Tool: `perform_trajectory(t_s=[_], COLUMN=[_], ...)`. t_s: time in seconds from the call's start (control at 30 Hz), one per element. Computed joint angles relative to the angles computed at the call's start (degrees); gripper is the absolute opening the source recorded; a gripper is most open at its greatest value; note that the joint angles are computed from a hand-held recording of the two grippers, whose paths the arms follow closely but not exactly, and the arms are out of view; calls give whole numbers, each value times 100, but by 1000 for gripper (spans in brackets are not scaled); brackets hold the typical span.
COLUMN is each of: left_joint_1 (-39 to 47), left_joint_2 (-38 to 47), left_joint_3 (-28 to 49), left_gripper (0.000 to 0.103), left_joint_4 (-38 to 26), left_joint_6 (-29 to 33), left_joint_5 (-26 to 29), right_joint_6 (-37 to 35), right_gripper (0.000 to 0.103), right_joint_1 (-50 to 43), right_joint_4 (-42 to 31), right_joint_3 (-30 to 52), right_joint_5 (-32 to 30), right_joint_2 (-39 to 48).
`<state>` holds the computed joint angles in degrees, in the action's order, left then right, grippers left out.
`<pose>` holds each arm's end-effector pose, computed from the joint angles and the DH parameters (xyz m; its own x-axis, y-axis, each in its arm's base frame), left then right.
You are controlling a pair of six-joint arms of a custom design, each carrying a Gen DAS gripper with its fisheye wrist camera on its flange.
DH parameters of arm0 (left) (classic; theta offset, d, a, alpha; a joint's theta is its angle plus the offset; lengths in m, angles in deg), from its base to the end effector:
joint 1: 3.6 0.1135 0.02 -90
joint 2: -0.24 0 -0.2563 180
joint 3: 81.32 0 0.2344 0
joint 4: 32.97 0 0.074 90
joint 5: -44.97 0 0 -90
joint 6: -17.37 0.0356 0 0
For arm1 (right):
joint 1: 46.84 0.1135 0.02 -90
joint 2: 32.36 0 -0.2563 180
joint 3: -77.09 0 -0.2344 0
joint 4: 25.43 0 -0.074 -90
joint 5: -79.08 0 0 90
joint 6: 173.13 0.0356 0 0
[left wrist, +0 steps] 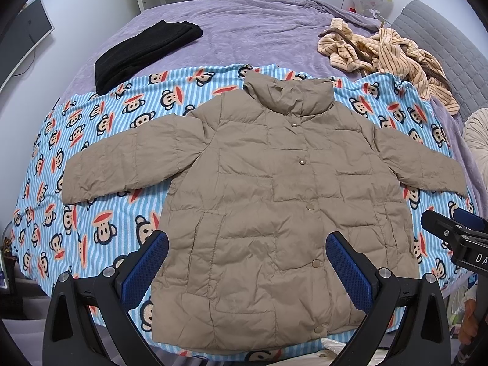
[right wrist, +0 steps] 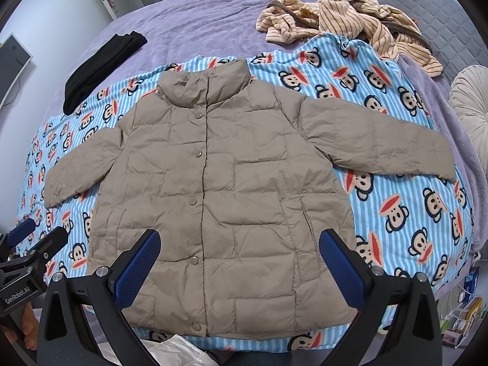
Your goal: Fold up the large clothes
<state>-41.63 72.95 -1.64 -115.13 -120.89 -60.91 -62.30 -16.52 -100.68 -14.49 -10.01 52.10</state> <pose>0.1668 -0.1181 0.2820 -0.9080 -0.2009 -0.3676 -0.2104 0.9775 -0.0146 0.2284 0.1329 0.2810 -0.9421 -0.1391 -0.3052 -0.1769 0.9791 0.1000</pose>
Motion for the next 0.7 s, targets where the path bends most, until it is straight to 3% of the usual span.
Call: perform_trajectory(t_s=[0.7], left_joint_1=[50], left_joint_2=[-40], left_joint_3=[-33], left_gripper=[103], left_joint_4=[14], left_joint_6=[52], left_joint_5=[22], right_joint_6=[-29], right_gripper=[103], right_joint_1=[-19], right_joint_4=[-10], right_joint_3=[10], right_joint_5=[-12], right_joint_2=[0])
